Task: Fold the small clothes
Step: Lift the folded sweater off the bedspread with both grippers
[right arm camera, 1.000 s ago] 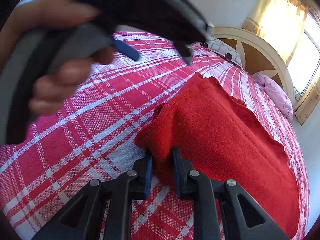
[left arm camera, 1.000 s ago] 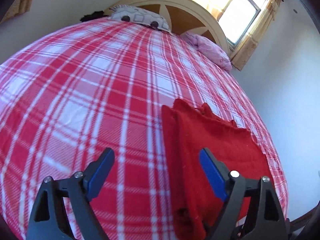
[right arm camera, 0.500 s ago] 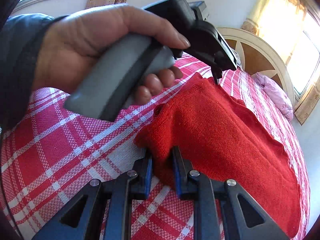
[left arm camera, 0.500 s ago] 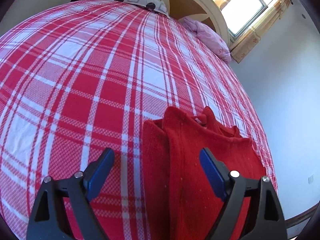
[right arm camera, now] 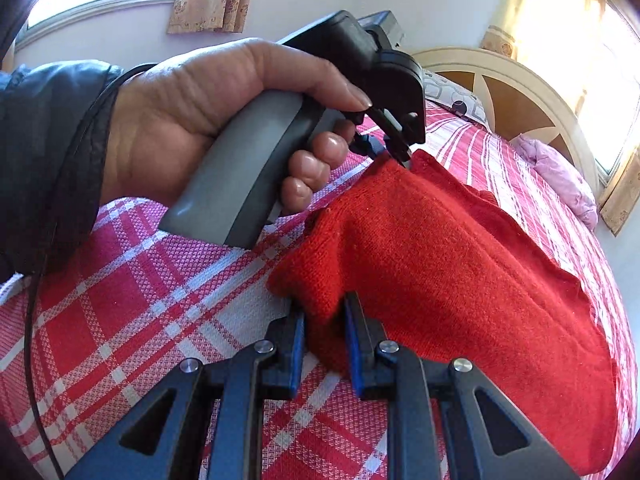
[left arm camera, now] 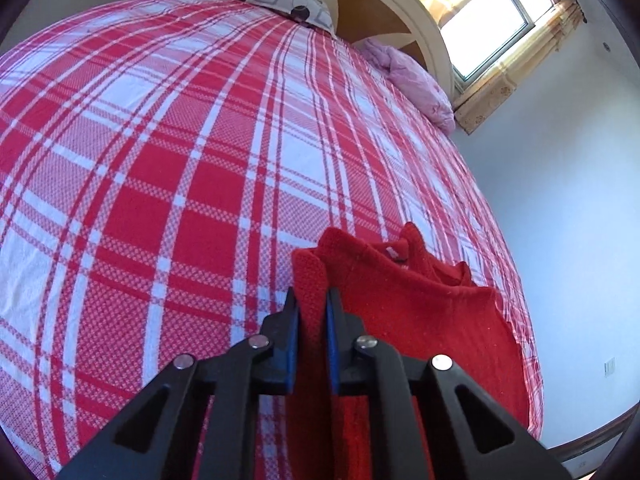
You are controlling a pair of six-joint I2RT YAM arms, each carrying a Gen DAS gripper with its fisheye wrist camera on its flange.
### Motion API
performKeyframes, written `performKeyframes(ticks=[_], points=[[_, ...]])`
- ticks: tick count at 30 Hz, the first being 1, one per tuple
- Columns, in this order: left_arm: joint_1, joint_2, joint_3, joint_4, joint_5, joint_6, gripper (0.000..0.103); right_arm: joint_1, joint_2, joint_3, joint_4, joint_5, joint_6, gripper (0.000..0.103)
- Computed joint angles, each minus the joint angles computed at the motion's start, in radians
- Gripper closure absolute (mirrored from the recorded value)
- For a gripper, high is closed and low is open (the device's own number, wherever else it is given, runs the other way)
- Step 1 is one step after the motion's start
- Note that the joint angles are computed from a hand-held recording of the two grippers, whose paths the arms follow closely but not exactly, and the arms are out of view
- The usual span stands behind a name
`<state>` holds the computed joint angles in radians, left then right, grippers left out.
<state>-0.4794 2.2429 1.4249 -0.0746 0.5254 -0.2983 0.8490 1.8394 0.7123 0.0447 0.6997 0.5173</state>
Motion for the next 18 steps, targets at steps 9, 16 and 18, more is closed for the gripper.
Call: performKeyframes(ticks=[9, 16, 18], points=[[-0.007, -0.075, -0.041, -0.002, -0.012, -0.036, 0.092, -0.049, -0.169, -0.177, 0.18, -0.074, -0.003, 0.093], [-0.018, -0.094, -0.023, -0.02, 0.004, -0.072, 0.092, -0.069, -0.332, -0.293, 0.237, -0.09, 0.014, 0.093], [-0.029, -0.105, -0.015, -0.031, 0.004, -0.078, 0.092, -0.078, -0.383, -0.323, 0.238, -0.092, 0.023, 0.093]])
